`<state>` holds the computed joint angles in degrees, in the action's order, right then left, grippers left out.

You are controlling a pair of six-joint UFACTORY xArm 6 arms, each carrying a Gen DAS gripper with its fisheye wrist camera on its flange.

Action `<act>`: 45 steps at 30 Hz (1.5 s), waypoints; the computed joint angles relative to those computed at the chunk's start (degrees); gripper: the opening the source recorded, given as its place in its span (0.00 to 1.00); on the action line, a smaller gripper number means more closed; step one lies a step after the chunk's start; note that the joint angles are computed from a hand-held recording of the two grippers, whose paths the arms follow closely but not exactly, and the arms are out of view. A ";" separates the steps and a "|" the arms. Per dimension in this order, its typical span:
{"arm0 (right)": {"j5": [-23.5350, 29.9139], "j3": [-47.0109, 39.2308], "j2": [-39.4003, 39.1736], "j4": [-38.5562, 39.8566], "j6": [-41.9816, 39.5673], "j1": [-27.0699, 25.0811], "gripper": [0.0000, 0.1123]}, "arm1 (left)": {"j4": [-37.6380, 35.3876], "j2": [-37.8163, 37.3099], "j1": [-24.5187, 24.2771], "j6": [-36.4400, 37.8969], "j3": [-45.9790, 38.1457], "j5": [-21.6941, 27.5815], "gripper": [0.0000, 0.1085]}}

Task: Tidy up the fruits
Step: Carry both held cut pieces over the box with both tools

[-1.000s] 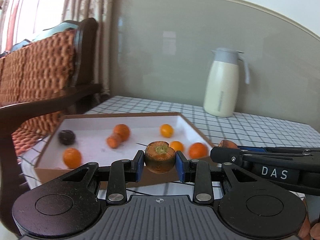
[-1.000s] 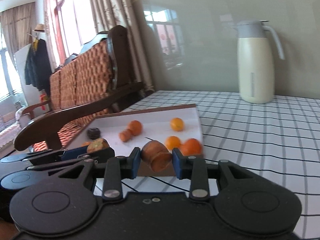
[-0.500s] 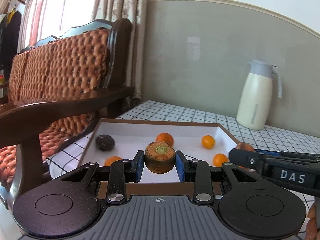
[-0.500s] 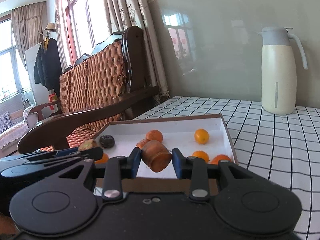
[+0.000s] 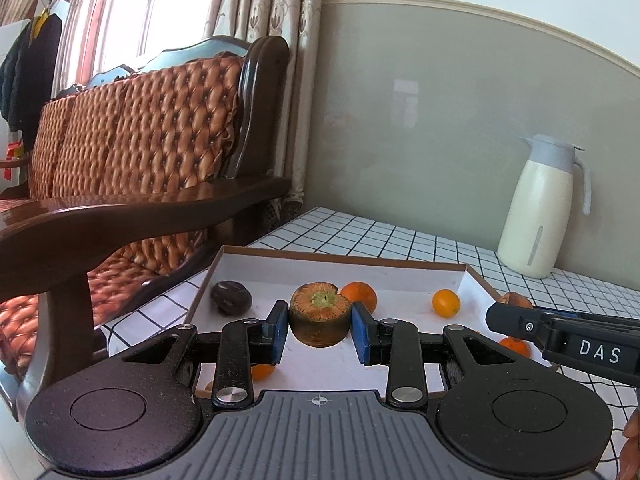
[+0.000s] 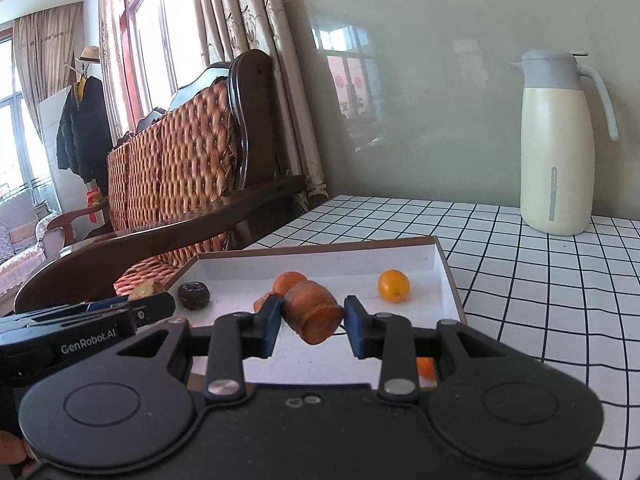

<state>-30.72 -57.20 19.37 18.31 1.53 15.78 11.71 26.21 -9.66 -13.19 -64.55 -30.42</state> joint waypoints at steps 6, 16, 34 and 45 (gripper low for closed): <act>0.71 -2.37 1.37 0.48 -1.41 -0.42 0.23 | -1.39 1.47 -0.20 0.19 -2.25 1.27 0.31; 2.37 -6.78 4.41 3.36 -3.72 -1.13 0.23 | -5.67 4.46 -0.94 2.74 -6.62 3.93 0.31; 5.15 -15.70 9.97 17.43 -15.39 -0.57 0.23 | -9.72 8.14 -1.10 5.60 -12.85 7.55 0.31; 7.05 -23.26 14.39 30.96 -28.21 0.39 0.23 | -12.60 12.10 -1.45 7.91 -19.66 12.33 0.31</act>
